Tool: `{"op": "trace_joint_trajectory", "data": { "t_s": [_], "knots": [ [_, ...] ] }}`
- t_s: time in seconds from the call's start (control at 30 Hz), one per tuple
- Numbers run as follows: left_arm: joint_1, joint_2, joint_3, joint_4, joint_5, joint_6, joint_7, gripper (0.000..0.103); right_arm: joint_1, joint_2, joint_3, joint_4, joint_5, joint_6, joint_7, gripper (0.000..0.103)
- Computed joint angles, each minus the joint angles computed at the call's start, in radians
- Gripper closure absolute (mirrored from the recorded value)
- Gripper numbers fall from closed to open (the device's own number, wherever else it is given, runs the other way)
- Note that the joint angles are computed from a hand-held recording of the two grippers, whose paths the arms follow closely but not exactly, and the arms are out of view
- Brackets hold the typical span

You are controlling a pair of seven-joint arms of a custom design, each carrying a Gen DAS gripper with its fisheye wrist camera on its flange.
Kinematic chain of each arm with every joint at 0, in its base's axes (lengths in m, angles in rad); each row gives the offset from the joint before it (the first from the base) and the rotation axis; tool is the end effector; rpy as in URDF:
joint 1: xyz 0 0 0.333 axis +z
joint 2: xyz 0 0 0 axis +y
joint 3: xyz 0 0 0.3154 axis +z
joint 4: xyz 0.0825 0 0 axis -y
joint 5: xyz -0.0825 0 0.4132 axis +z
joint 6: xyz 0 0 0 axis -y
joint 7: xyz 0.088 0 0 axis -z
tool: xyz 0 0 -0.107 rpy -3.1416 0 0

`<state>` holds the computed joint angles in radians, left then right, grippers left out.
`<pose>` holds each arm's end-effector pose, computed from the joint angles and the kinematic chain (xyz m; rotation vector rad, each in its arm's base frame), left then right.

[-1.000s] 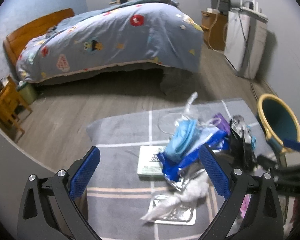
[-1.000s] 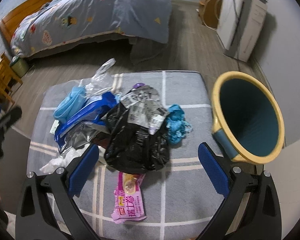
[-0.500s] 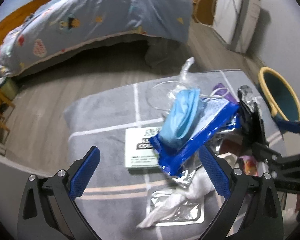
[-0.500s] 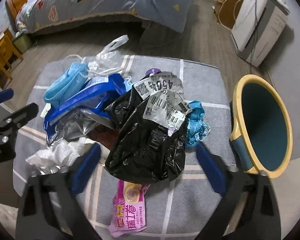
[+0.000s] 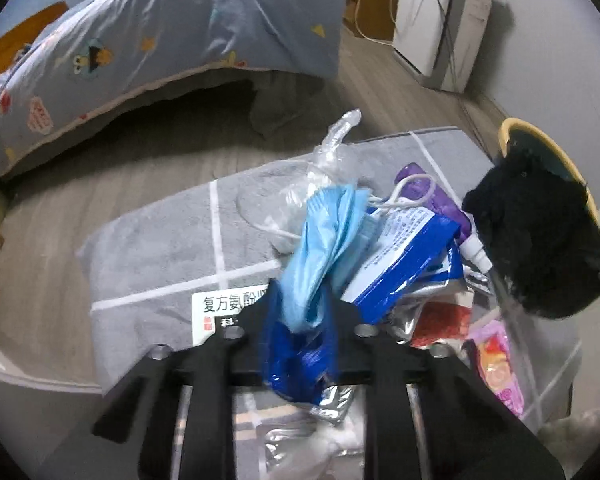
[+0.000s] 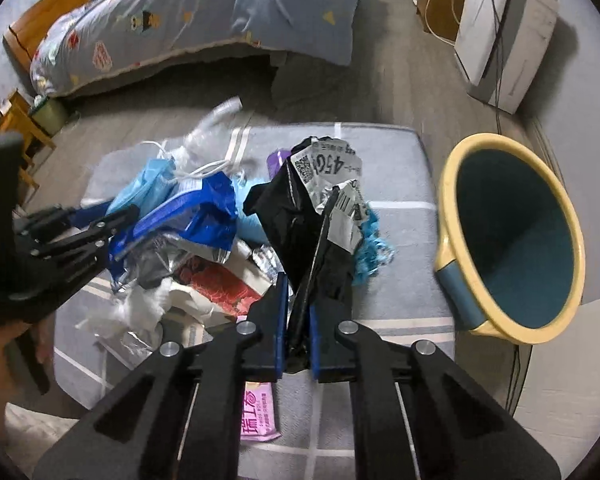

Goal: Collect trash
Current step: 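Grasp the black plastic bag with the right tool while the left tool grasps the blue mask, then drop the black bag into the bin with the right tool while the left tool drops the mask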

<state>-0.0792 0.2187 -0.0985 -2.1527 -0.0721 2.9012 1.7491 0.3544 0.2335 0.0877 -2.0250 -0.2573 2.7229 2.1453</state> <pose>0.6169 -0.1049 0.3364 -1.6499 2.1969 -0.5824 0.5851 0.2849 0.3658 -1.9837 1.8477 -0.3587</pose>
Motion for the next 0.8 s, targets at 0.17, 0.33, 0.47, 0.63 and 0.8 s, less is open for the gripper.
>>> {"op": "trace_joint_trajectory", "data": {
  "t_s": [0.17, 0.33, 0.47, 0.63, 0.8],
  "knots": [
    [-0.080, -0.055, 0.102, -0.061, 0.204, 0.106, -0.167, 0.088, -0.045, -0.065, 0.020, -0.059, 0.120, 0.055, -0.067, 0.095],
    [-0.061, -0.142, 0.084, -0.112, 0.266, 0.204, -0.246, 0.088, -0.080, -0.172, 0.013, -0.131, 0.228, 0.123, -0.128, 0.095],
    [-0.031, -0.187, -0.022, -0.118, 0.131, 0.252, -0.113, 0.088, -0.100, -0.245, -0.031, -0.179, 0.188, 0.171, -0.111, 0.095],
    [-0.059, -0.135, -0.153, -0.016, -0.189, 0.186, 0.200, 0.088, -0.157, -0.262, -0.079, -0.221, 0.183, 0.217, -0.106, 0.095],
    [-0.164, 0.025, -0.151, 0.173, -0.136, 0.058, 0.173, 0.088, -0.210, -0.227, -0.103, -0.236, 0.231, 0.213, -0.110, 0.095]
  ]
}}
